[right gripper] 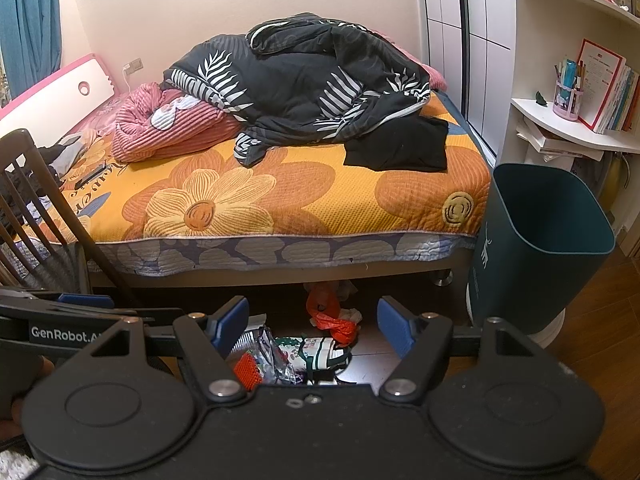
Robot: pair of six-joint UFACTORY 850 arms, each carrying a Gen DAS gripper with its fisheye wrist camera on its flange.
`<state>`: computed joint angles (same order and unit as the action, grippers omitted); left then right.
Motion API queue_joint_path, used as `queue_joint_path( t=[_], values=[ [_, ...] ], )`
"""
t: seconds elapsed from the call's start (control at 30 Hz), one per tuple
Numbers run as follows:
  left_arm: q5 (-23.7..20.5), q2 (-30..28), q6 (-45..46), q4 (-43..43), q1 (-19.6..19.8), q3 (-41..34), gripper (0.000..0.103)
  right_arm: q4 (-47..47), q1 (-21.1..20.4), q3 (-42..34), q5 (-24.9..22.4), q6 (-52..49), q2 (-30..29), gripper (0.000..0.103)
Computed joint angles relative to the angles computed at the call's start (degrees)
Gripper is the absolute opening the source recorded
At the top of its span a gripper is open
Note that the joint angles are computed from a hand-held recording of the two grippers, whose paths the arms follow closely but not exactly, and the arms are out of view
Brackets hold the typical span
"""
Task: Collect trash
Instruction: 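Approach the trash pile on the floor with both tools open, then grasp the orange foam net with the left tool while the right tool grasps crumpled foil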
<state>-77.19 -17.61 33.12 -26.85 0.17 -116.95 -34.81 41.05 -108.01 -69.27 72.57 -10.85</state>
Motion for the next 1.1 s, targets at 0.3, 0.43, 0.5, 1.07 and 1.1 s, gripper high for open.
queue_joint_path(
  t=[0.3, 0.43, 0.5, 1.07, 1.1],
  values=[
    [-0.02, -0.12, 0.15, -0.07, 0.10, -0.19, 0.101, 0.08, -0.02, -0.01, 0.02, -0.11, -0.04, 0.072],
    [0.34, 0.02, 0.11, -0.33, 0.13, 0.26, 0.101, -0.39, 0.43, 0.47, 0.21, 0.06, -0.07, 0.072],
    [0.26, 0.04, 0.14, -0.38, 0.20, 0.31, 0.101, -0.42, 0.46, 0.95, 0.86, 0.15, -0.31, 0.071],
    [0.22, -15.10, -11.28, 6.43, -1.59, -15.42, 0.101, 8.26, -10.17, 7.18, 13.22, -9.40, 0.43, 0.072],
    [0.31, -16.84, -11.90, 7.28, -1.84, -17.18, 0.101, 9.39, -11.07, 7.61, 13.85, -10.78, 0.05, 0.072]
  ],
)
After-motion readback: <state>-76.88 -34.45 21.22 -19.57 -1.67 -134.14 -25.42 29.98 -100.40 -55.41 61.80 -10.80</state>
